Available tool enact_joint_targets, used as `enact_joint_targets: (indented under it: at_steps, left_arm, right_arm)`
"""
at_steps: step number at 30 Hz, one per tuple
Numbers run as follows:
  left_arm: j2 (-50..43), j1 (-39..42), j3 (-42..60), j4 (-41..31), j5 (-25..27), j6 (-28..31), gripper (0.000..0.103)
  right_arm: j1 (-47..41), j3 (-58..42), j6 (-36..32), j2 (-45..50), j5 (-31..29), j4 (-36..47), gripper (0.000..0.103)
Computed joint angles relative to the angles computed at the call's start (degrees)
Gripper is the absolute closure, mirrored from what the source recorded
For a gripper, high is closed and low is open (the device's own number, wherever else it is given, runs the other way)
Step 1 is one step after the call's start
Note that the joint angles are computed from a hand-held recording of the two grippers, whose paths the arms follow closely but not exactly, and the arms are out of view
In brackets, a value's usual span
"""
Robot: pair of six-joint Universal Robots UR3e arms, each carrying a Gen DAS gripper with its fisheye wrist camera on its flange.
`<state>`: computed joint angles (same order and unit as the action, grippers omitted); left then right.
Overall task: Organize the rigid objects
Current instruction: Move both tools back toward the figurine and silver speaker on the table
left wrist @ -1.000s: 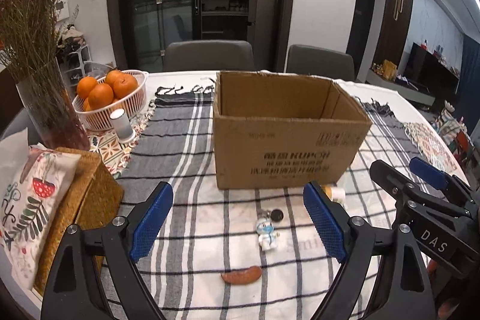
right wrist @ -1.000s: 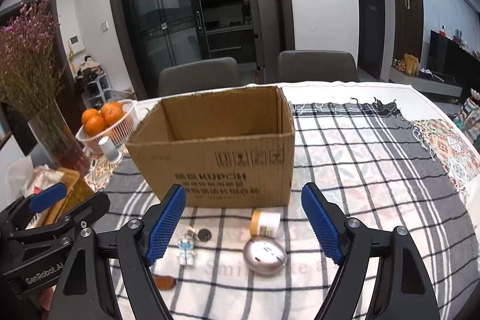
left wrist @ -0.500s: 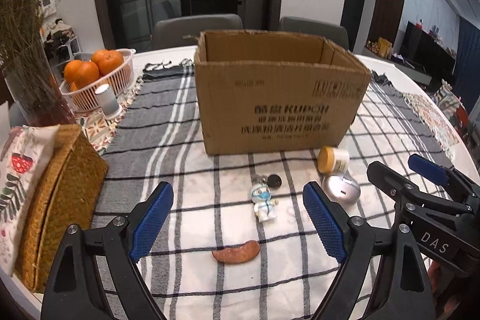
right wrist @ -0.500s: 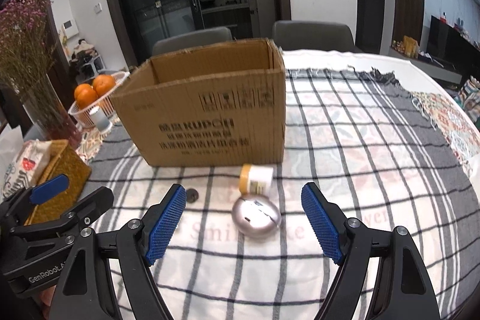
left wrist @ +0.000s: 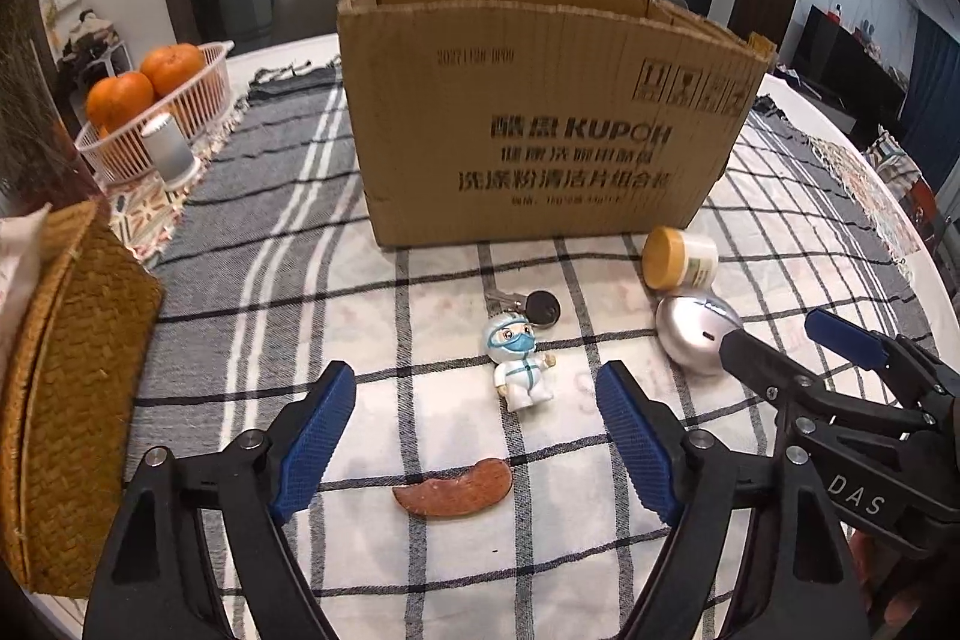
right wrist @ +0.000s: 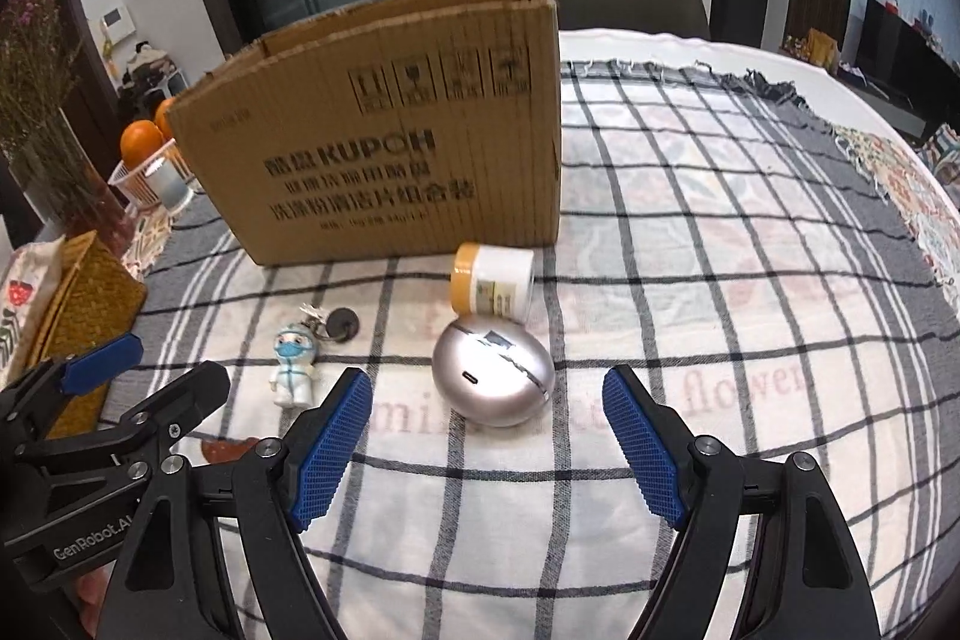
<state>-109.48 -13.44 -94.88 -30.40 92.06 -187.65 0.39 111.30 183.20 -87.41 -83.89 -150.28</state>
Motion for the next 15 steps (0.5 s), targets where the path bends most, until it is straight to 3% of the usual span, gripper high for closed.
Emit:
enact_joint_targets:
  at_steps: [15]
  left_arm:
    - [-10.04, 1.78, 11.07, -5.32, -4.24, 0.04, 0.036]
  right_arm:
    - [-0.29, -4.76, 1.09, 8.24, 0.28, 1.34, 0.023]
